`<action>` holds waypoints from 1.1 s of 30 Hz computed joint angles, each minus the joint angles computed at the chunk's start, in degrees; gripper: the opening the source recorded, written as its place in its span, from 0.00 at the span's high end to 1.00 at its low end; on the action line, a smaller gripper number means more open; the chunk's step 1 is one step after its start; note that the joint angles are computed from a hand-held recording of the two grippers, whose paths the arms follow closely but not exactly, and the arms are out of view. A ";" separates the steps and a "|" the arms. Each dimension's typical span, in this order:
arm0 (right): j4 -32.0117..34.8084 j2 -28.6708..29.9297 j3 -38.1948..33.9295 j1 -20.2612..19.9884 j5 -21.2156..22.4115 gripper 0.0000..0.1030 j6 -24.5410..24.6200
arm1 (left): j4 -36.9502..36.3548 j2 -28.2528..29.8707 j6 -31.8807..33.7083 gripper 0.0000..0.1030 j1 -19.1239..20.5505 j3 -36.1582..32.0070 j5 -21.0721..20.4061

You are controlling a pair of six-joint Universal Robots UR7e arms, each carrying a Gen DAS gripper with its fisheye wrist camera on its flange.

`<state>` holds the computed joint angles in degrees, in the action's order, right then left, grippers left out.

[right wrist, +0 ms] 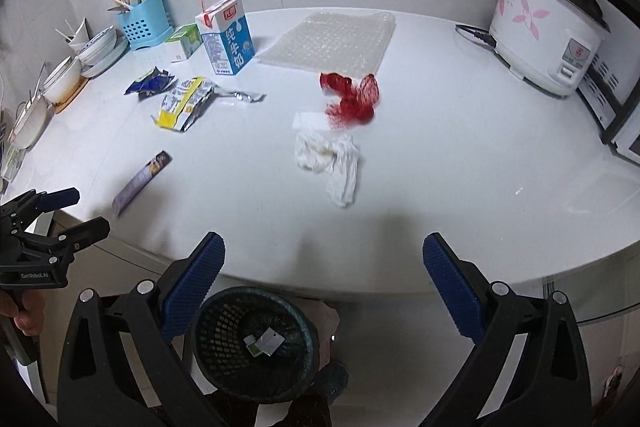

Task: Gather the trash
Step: 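Raise both tools back above the counter, then grasp the purple wrapper with the left tool while the right tool grasps the white tissue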

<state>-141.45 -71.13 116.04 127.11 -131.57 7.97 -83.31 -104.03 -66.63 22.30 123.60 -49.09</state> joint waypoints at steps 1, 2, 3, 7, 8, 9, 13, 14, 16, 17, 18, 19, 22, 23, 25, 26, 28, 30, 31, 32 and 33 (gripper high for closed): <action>-0.05 0.62 -0.69 -0.10 -0.02 0.07 -0.08 | 0.09 0.20 0.66 0.07 0.70 -0.38 0.34; -0.46 1.24 -1.29 -0.20 0.03 0.08 -0.41 | 0.81 0.59 0.89 0.07 1.30 -0.84 0.91; -1.10 1.72 -1.67 -0.24 -0.05 0.08 -0.92 | 1.22 1.04 1.34 0.07 1.90 -1.23 1.32; -1.78 4.49 -3.99 -0.85 -0.90 0.08 -1.71 | 1.14 2.11 2.44 0.08 4.64 -2.31 2.13; -1.62 5.26 -4.71 -1.14 -1.01 0.09 -1.52 | 0.92 2.36 2.87 0.08 5.35 -2.49 2.21; -1.20 6.00 -5.45 -1.48 -0.96 0.10 -1.26 | 0.83 2.60 3.30 0.09 5.88 -2.58 2.35; 3.32 8.89 -8.56 -3.28 -0.76 0.18 1.83 | -0.49 3.58 5.95 0.13 7.96 -2.67 1.91; 3.90 9.42 -8.95 -3.67 -0.86 0.20 2.27 | -0.90 3.74 6.64 0.15 8.31 -2.58 1.77; 4.77 10.53 -9.85 -4.52 -0.72 0.23 3.51 | -1.42 4.12 7.64 0.17 9.14 -2.53 1.61; 5.29 10.91 -10.26 -5.01 -0.18 0.24 4.42 | -1.94 4.25 8.10 0.18 9.68 -2.50 1.43; 5.89 11.20 -10.70 -5.38 0.30 0.24 5.41 | -2.31 4.36 8.27 0.19 10.17 -2.51 1.29; 6.75 11.52 -11.31 -5.91 1.12 0.25 7.13 | -2.40 4.50 8.18 0.19 10.49 -2.54 1.37; 7.83 12.36 -12.57 -6.73 2.13 0.28 9.66 | -2.99 4.86 8.62 0.21 11.23 -2.47 1.42; 8.21 12.74 -13.03 -6.95 2.24 0.28 10.30 | -3.07 5.10 8.89 0.22 11.49 -2.49 1.40; 9.19 13.38 -13.92 -7.24 2.31 0.31 11.41 | -3.43 5.54 9.43 0.25 11.99 -2.59 1.22; 9.48 13.62 -14.26 -7.39 2.44 0.32 11.95 | -3.57 5.80 9.55 0.27 12.22 -2.66 1.19; 10.03 14.14 -14.84 -7.47 2.33 0.34 12.75 | -3.43 6.36 9.57 0.30 12.60 -2.95 0.99; 10.90 14.81 -15.55 -7.62 2.32 0.37 12.88 | -3.70 6.83 9.82 0.34 12.78 -3.06 0.70; 11.63 15.16 -15.90 -7.68 2.07 0.42 13.05 | -3.61 7.16 9.93 0.35 12.87 -3.19 0.53; 12.24 15.40 -16.17 -7.78 1.95 0.45 13.36 | -3.17 7.56 9.78 0.38 12.98 -3.39 0.43; 12.49 15.50 -16.24 -7.88 1.98 0.47 13.57 | -3.11 7.84 9.88 0.43 13.13 -3.53 0.26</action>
